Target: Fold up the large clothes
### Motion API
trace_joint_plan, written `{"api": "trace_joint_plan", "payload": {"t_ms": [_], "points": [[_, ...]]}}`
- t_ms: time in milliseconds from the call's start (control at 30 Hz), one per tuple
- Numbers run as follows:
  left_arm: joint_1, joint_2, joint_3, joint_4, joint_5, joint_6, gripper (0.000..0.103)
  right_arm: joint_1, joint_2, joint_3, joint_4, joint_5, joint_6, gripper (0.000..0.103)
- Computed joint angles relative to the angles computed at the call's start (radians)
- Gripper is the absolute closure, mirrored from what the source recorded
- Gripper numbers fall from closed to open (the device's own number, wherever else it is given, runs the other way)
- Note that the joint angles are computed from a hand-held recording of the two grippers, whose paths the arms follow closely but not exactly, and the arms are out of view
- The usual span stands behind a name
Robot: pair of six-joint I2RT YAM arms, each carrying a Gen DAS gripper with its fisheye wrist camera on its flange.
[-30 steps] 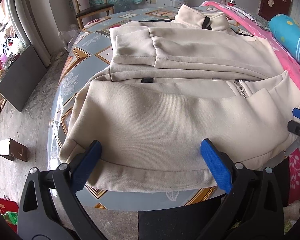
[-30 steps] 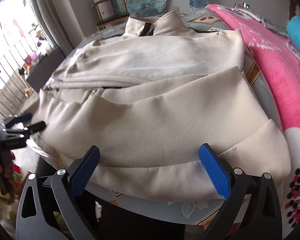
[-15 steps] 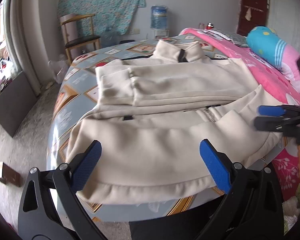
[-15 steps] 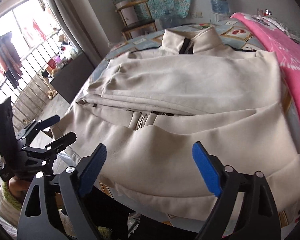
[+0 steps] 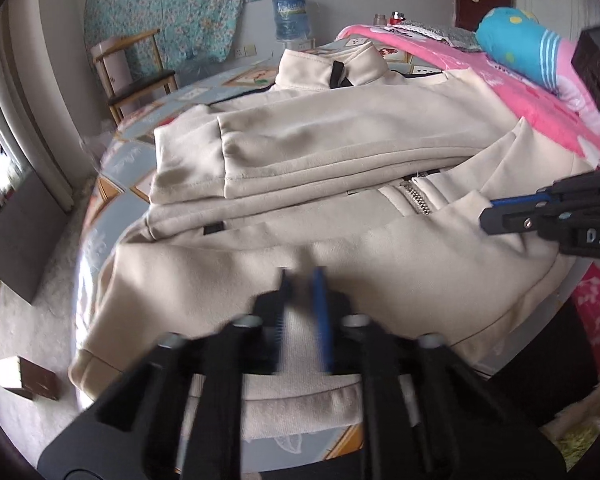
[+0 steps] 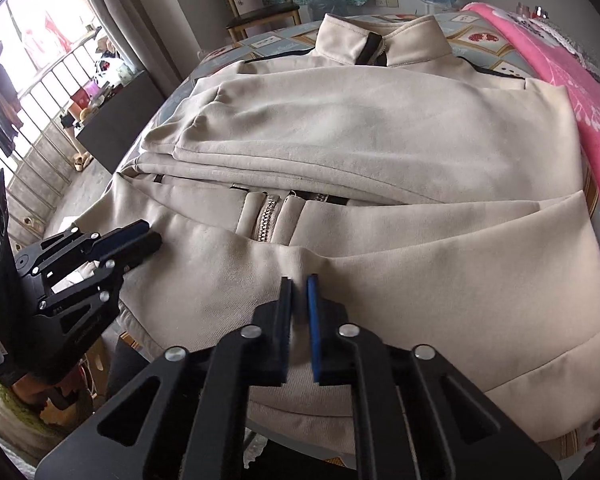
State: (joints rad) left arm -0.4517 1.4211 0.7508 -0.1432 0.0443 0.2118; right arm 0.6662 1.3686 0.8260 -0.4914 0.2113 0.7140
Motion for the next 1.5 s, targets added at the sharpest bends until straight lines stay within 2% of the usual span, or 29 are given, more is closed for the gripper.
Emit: {"api": "trace_joint_plan", "payload": {"t_ms": [133, 233, 400, 500, 567, 633, 700, 733, 800, 833, 900, 967, 1133, 1200, 1233, 1267, 1300, 1367, 1400, 1500], "points": [[-0.021, -0.103, -0.027, 0.029, -0.044, 0.037, 0.101, 0.028, -0.07, 0.048, -0.047, 0.081, 0.003, 0.098], [-0.034, -0.148, -0.01, 0.064, -0.087, 0.061, 0.101, 0.029, -0.059, 0.09, -0.052, 0.141, -0.028, 0.098], [-0.031, -0.001, 0.04, 0.129, -0.101, 0.066, 0.101, -0.044, 0.058, 0.074, 0.046, 0.117, -0.076, 0.098], [-0.055, 0.099, 0.042, 0.178, -0.15, 0.105, 0.101, -0.052, 0.124, 0.048, 0.1, 0.117, -0.088, 0.098], [-0.054, 0.13, 0.04, 0.181, -0.15, 0.101, 0.101, -0.056, 0.108, 0.012, 0.143, 0.111, -0.097, 0.097], [-0.053, 0.127, 0.029, 0.194, -0.148, 0.095, 0.101, -0.087, 0.061, -0.017, 0.149, 0.054, -0.096, 0.095], [-0.052, 0.127, 0.036, 0.183, -0.147, 0.088, 0.101, -0.134, -0.05, -0.064, 0.124, 0.019, -0.088, 0.084], [-0.051, 0.127, 0.036, 0.182, -0.146, 0.089, 0.1, -0.148, -0.117, -0.08, 0.087, 0.051, -0.085, 0.082], [-0.054, 0.126, 0.036, 0.181, -0.149, 0.091, 0.1, -0.188, -0.243, -0.094, -0.02, 0.128, -0.083, 0.066], [-0.054, 0.126, 0.037, 0.179, -0.148, 0.091, 0.1, -0.212, -0.285, -0.095, -0.066, 0.153, -0.086, 0.063], [-0.053, 0.126, 0.038, 0.177, -0.146, 0.093, 0.1, -0.29, -0.357, -0.106, -0.144, 0.153, -0.115, 0.052], [-0.054, 0.13, 0.043, 0.174, -0.148, 0.094, 0.1, -0.399, -0.358, -0.117, -0.188, 0.11, -0.165, 0.05], [-0.057, 0.131, 0.044, 0.173, -0.155, 0.096, 0.1, -0.559, -0.339, -0.182, -0.106, -0.033, -0.243, 0.05], [-0.058, 0.134, 0.046, 0.175, -0.158, 0.097, 0.1, -0.562, -0.327, -0.189, -0.08, -0.052, -0.244, 0.07], [-0.058, 0.136, 0.045, 0.178, -0.162, 0.1, 0.1, -0.55, -0.336, -0.187, -0.086, -0.034, -0.233, 0.075], [-0.058, 0.136, 0.043, 0.181, -0.162, 0.102, 0.1, -0.532, -0.349, -0.185, -0.101, 0.003, -0.226, 0.09], [-0.057, 0.136, 0.041, 0.185, -0.161, 0.105, 0.1, -0.514, -0.371, -0.182, -0.116, 0.039, -0.218, 0.094], [-0.056, 0.134, 0.04, 0.184, -0.159, 0.104, 0.1, -0.483, -0.431, -0.184, -0.132, 0.081, -0.199, 0.096], [-0.052, 0.134, 0.042, 0.179, -0.154, 0.103, 0.1, -0.44, -0.466, -0.181, -0.155, 0.135, -0.177, 0.096], [-0.052, 0.132, 0.043, 0.172, -0.151, 0.099, 0.1, -0.395, -0.486, -0.19, -0.161, 0.221, -0.138, 0.097]]}}
